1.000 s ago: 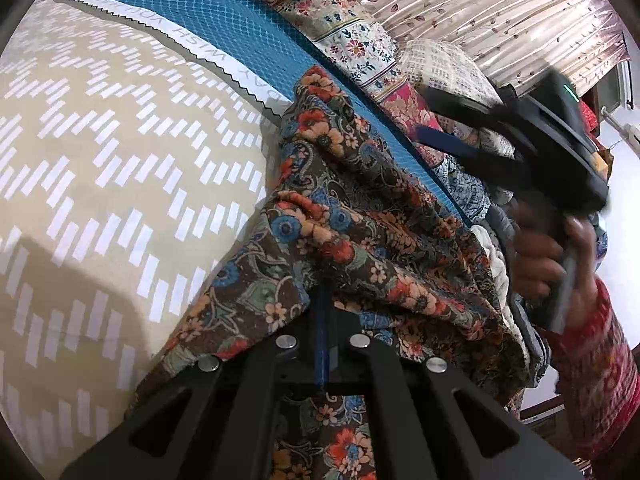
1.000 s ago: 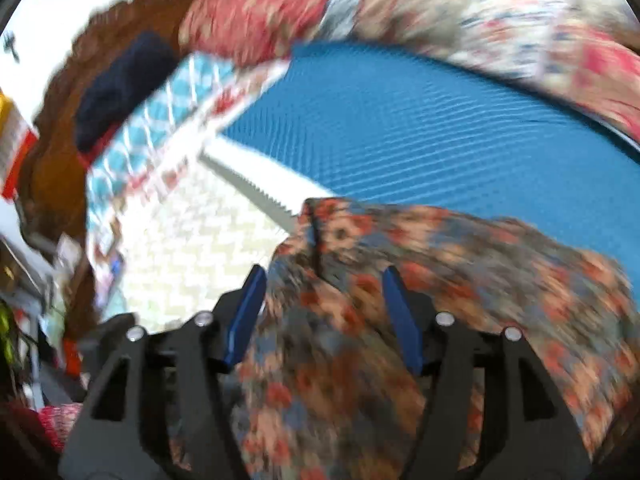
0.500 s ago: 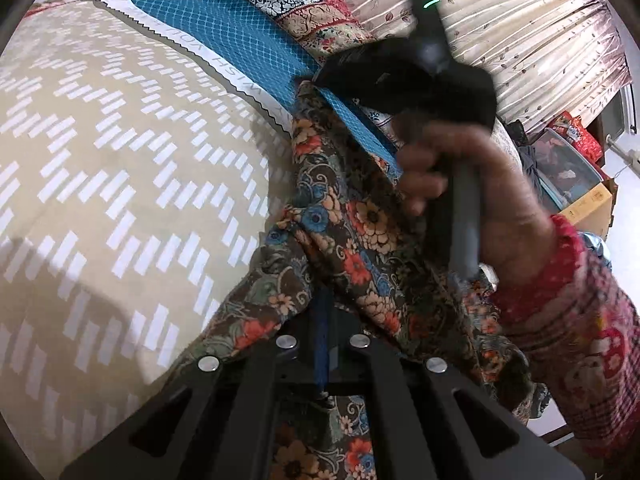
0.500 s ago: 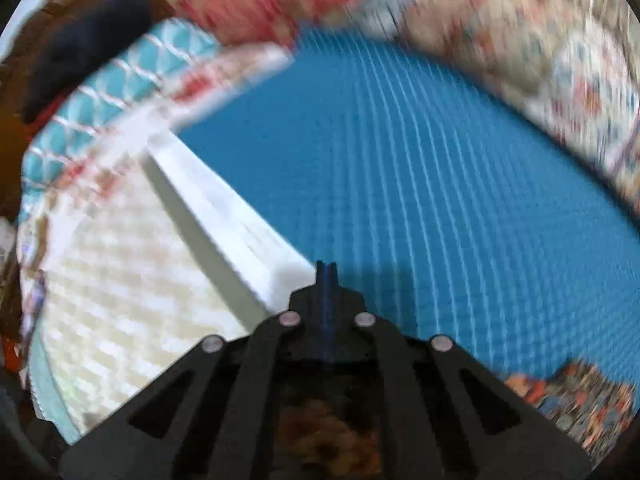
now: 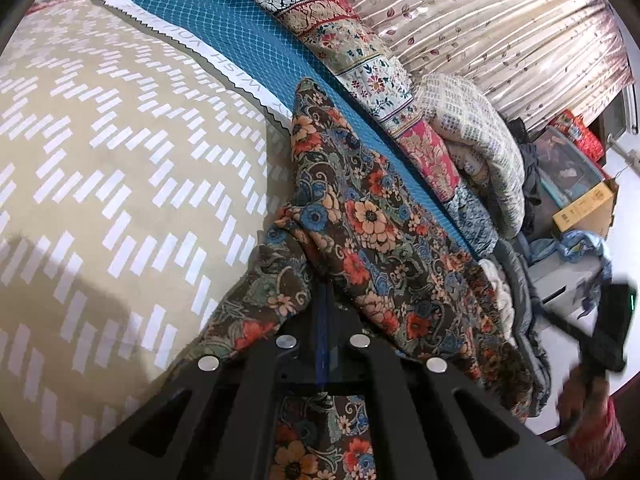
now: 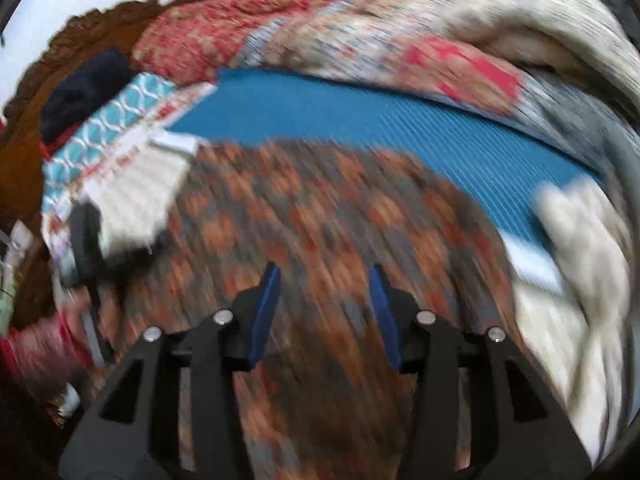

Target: Fold large clothes

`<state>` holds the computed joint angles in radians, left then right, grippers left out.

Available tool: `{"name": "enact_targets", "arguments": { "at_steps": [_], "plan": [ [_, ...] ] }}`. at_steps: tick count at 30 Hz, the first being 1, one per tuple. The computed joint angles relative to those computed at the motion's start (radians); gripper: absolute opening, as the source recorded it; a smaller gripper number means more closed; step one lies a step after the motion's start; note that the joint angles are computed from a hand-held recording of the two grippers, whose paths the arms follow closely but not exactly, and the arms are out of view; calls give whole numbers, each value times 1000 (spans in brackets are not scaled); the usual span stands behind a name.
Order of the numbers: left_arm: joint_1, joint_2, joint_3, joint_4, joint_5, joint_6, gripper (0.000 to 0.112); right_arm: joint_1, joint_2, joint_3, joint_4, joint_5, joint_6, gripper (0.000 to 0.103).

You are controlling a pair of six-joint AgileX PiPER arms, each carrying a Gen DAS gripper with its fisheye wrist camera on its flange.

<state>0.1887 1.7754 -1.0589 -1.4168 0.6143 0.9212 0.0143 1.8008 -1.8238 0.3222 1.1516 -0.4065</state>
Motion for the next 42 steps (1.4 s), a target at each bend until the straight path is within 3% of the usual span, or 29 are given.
{"name": "enact_targets", "arguments": {
  "at_steps": [3, 6, 8, 9, 10, 11, 15, 18, 21, 22, 24, 26, 29, 31, 33, 34, 38, 40, 42],
  "plan": [
    [-50, -24, -33, 167, -70, -156, 19, -58, -138, 270, 23, -94, 12, 59],
    [-125, -78, -62, 463, -151, -410, 19, -91, -178, 413, 155, -144, -16, 68],
    [-149, -129, -65, 536, -165, -474, 19, -72, -175, 463, 198, -190, -44, 68],
    [-151, -150, -70, 531, -163, -475, 19, -51, -167, 466, 174, -219, -41, 43],
    [-158, -163, -101, 564, -156, -507, 19, -31, -144, 435, 126, -231, -27, 19],
    [-164, -158, -138, 607, -145, -536, 19, -25, -129, 402, 90, -235, -4, 3],
    [-214, -39, -394, 841, -68, -693, 19, -107, -45, 200, 168, -310, 21, 3],
    [-261, 169, -676, 1018, 34, -825, 19, -118, 58, 71, 150, -356, 62, 3],
    [-274, 406, -968, 1182, 184, -996, 19, -117, 228, -66, 113, -279, 155, 3],
    [-276, 456, -1021, 1223, 196, -1030, 19, -114, 281, -112, 64, -237, 203, 3],
    [-254, 490, -1026, 1187, 151, -1026, 18, -127, 365, -121, 85, -208, 219, 3],
    [-225, 499, -1033, 1117, 138, -1031, 17, -165, 336, -35, 218, -278, 138, 3],
    [-209, 497, -1017, 1089, 114, -1035, 17, -181, 316, -18, 252, -262, 141, 4],
    [-218, 493, -1025, 1126, 121, -1067, 17, -158, 235, 49, 159, -339, 228, 18],
    [-229, 463, -1014, 1166, 130, -1093, 17, -132, 96, 199, 136, -526, 205, 44],
    [-225, 431, -982, 1160, 123, -1086, 17, -122, 50, 245, 149, -578, 177, 45],
    [-187, 296, -816, 1043, 50, -1023, 17, -105, -22, 276, 132, -560, 129, 45],
    [-185, 229, -722, 968, 0, -928, 17, -150, -62, 328, 251, -533, 54, 45],
    [-220, 201, -673, 996, -9, -879, 17, -223, -122, 423, 370, -485, -5, 45]
  ]
}}
